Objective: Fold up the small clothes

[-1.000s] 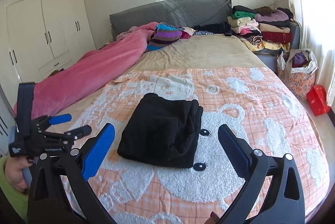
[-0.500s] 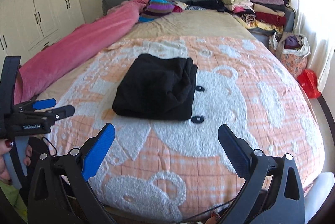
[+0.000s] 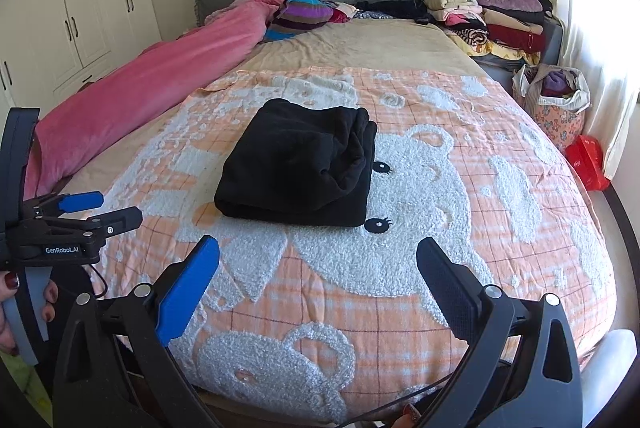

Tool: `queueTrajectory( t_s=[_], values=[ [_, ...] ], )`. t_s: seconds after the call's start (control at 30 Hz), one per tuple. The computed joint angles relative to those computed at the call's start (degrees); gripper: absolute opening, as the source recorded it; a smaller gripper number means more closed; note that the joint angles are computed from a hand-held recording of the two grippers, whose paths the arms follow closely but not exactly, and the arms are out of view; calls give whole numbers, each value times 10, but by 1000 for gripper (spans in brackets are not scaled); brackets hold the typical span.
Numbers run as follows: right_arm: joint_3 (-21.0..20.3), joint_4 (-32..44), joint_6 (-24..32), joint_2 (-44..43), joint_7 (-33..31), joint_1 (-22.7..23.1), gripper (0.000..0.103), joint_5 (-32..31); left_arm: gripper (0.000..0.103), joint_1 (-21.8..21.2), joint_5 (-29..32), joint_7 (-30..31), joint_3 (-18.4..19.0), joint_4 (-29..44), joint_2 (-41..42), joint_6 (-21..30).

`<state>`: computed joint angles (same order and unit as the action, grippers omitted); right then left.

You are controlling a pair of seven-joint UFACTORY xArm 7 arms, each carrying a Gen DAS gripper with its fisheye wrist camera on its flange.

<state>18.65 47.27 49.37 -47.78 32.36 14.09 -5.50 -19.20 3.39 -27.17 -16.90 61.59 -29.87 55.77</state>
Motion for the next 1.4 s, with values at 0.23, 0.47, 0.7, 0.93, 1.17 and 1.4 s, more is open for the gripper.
queueTrajectory(
  t_s=[0.23,0.47,0.7,0.93,1.17,1.4],
  values=[
    [-1,-1,7,-3,3,-2,98,-1,94,1,4,0,0,3,-2,1],
    [-1,-5,8,-9,5,-3,98,-2,94,3,8,-2,-3,5,0,2],
    [0,-3,10,-7,4,-3,98,-1,94,3,9,-3,-3,10,1,8],
    [0,-2,10,-6,5,-3,98,-1,94,2,9,-5,-4,10,2,9],
    [3,1,13,-4,9,-5,98,-3,94,3,10,2,-2,10,0,11],
    [4,2,14,-3,11,-6,98,-6,94,3,10,0,-4,10,1,13]
  ],
)
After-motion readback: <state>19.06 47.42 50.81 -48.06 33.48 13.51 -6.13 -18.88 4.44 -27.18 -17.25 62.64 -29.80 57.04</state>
